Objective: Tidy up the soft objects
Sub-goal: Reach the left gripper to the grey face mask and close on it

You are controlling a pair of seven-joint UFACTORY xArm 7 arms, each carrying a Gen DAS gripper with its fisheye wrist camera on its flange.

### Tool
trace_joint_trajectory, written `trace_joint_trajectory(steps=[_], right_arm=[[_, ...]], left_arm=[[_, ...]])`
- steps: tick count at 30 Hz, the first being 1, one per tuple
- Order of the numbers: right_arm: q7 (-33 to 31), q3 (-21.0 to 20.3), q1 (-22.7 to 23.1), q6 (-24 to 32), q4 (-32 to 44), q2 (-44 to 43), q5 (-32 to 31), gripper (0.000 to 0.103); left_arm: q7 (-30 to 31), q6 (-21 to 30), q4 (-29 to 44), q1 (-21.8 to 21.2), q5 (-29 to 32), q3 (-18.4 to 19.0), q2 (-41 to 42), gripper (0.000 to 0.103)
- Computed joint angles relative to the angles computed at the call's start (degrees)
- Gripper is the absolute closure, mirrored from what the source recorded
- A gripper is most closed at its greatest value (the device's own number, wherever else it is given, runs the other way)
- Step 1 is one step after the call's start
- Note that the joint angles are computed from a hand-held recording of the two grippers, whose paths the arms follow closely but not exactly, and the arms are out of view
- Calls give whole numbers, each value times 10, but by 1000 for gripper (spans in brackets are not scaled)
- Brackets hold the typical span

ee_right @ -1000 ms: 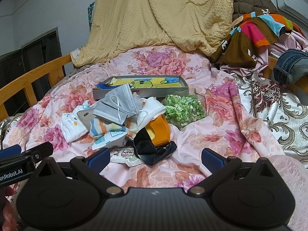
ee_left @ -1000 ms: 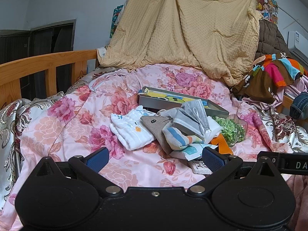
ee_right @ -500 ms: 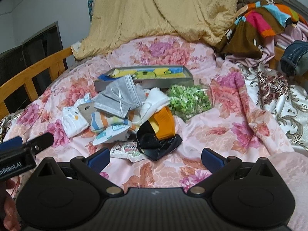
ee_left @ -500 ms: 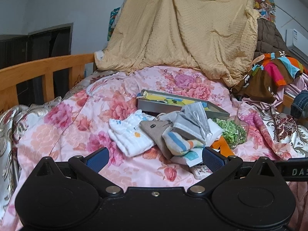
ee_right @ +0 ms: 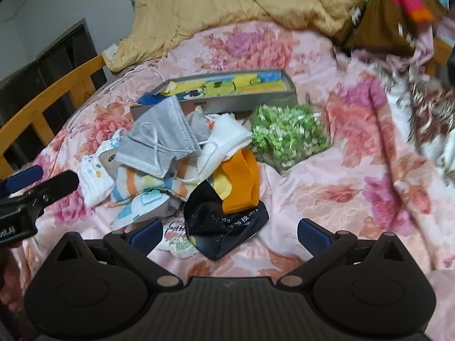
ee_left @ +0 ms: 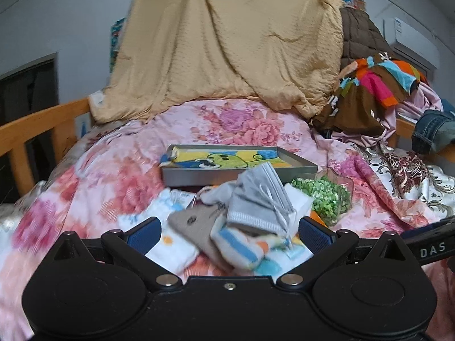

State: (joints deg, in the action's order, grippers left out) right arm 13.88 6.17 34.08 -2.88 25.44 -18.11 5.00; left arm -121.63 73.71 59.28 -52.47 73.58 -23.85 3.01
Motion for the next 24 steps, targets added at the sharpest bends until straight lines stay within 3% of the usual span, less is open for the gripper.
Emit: trace_joint_trajectory(steps=[4,8,13,16,18,24], right_arm=[[-86,-165,165,17,33,39,86,0],[-154,-225,238,17,57,68,156,0],[-271,-322,355,25,95,105,310,0],[-345,-349,389,35,120,129,415,3],[-365,-345,382,54,134,142,445,7],[-306,-295,326,58,135,156,383,15]], left_arm=[[16,-56,-4,31,19,21,-2,1],[4,-112,-11,61,36,37,-1,1],[-11,-179,-7,89,57,53,11,1],[2,-209,10,100,57,62,30,1],[1,-208,20,99,61,67,42,4],[-6,-225,35,95,67,79,60,22]])
